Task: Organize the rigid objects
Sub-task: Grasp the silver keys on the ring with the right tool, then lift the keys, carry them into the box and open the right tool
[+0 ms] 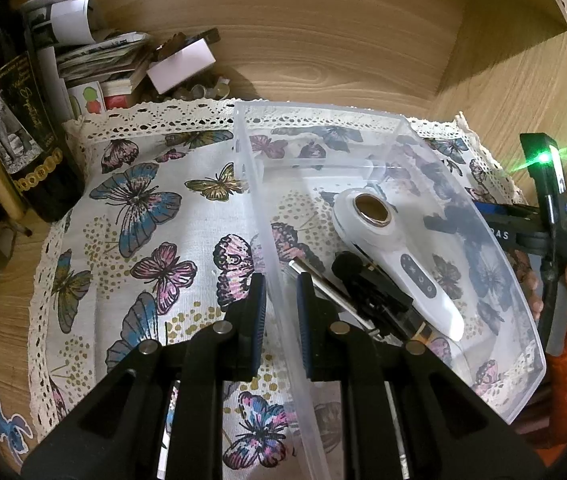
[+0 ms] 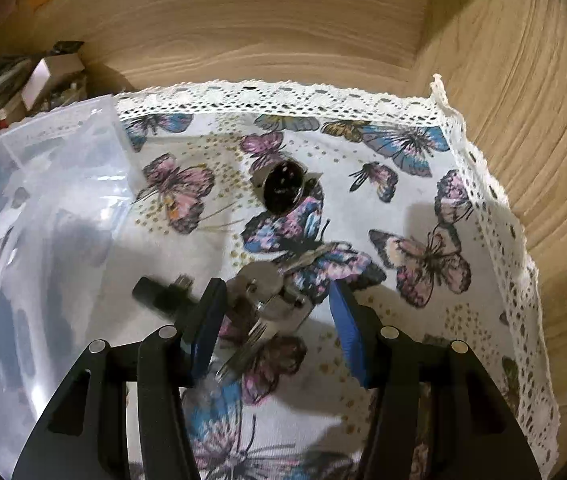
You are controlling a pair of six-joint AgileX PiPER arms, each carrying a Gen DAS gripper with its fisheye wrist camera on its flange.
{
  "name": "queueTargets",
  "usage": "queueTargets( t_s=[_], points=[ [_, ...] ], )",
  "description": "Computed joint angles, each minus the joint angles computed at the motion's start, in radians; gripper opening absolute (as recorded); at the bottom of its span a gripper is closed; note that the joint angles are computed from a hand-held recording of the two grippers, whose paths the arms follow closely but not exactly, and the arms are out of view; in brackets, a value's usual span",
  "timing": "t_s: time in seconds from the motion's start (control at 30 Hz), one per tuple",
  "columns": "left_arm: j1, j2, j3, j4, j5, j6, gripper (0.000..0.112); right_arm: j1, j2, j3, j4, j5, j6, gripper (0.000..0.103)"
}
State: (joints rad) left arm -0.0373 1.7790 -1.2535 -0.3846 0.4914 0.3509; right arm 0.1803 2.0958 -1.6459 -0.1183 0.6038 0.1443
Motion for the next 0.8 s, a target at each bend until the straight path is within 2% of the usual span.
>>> queueTargets(
  t_s=[0.13,0.2,0.23,0.47,0.53,0.8],
  points=[
    [0.002,0.001,-0.003,-0.003,0.002,0.003,0.014,0.001,0.024,-0.036,-0.001,0.006,-0.006,0.047],
    [0.002,0.002,-0.003,-0.006,0.003,0.005,0.014,0.004,0.032,-0.048,0.013,-0.002,-0.033,0.035],
    [0.003,0.002,-0.003,-0.009,0.003,0.008,0.014,0.008,0.032,-0.047,0.000,-0.007,-0.026,0.022],
    [0.008,0.004,-0.004,-0.022,0.006,0.021,0.014,0.018,-0.020,0.019,-0.011,-0.070,-0.011,0.023],
    [0.007,0.004,-0.004,-0.021,0.006,0.019,0.014,0.013,-0.064,0.069,0.018,-0.099,-0.036,0.023],
    [0.007,0.004,-0.004,-0.021,0.004,0.021,0.014,0.054,-0.209,0.190,-0.052,-0.211,0.023,0.023]
  ],
)
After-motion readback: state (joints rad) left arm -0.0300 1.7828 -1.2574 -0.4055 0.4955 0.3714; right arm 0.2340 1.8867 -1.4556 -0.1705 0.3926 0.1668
